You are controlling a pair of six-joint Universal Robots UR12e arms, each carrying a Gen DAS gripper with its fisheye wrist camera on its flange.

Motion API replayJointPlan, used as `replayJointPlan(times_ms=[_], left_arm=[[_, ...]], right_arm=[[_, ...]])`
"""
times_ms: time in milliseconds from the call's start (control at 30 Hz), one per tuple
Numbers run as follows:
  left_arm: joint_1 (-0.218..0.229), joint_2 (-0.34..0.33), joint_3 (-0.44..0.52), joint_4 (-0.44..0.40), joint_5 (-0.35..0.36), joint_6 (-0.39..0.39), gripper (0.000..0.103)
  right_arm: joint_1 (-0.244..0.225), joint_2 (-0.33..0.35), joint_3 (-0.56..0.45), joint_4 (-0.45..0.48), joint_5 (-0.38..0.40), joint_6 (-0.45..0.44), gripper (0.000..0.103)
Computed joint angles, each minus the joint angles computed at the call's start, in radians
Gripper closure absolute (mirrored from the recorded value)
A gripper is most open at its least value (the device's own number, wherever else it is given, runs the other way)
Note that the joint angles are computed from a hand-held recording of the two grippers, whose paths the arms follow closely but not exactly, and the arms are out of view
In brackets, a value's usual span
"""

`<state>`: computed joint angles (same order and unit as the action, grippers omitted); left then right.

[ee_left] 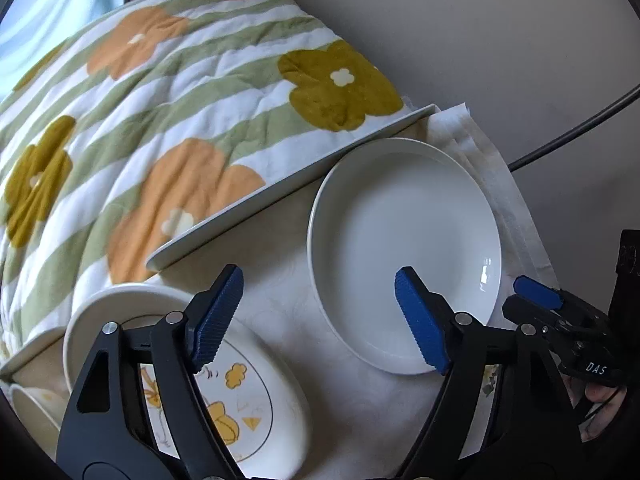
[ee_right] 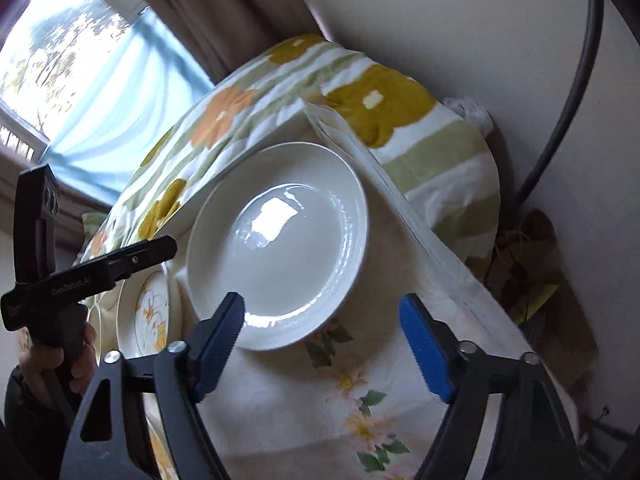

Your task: Organize plates and bowls

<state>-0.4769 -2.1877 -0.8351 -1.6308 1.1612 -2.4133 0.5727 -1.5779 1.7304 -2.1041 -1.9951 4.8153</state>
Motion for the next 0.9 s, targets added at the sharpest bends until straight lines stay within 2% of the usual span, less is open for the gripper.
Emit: replayJointPlan(times_ms=[100, 267, 333, 400, 500, 700, 900], left_arm=[[-0.008, -0.029, 0.035, -0.027, 0.001, 0.020, 0.042], [-0.019, -0.061, 0.075, -0.071, 0.013, 0.053, 0.054], [-0.022, -0.066, 0.081, -0.080, 0.015, 0.062, 0.063], [-0.025, -0.070, 0.084, -0.089, 0.015, 0.073, 0.076], [-0.031, -0.060, 0.058, -0.044, 0.041, 0.076, 0.087], [-0.032, -0.059, 0.054, -0.032, 0.045, 0.087, 0.087], [-0.035, -0.033, 0.011, 0.032, 0.052, 0.088, 0.087]], right_arm=[[-0.009, 0.003, 0.012, -0.011, 0.007, 0.041, 0.042], [-0.021, 0.009, 0.022, -0.018, 0.012, 0.067, 0.055], [-0.024, 0.008, 0.028, -0.025, 0.015, 0.077, 0.066], [-0.027, 0.006, 0.034, -0.035, 0.022, 0.084, 0.073], [-0.028, 0.009, 0.032, -0.032, 0.018, 0.082, 0.081], [-0.034, 0.014, 0.023, -0.017, 0.037, 0.063, 0.083], [-0.032, 0.014, 0.018, -0.003, 0.030, 0.025, 0.083]])
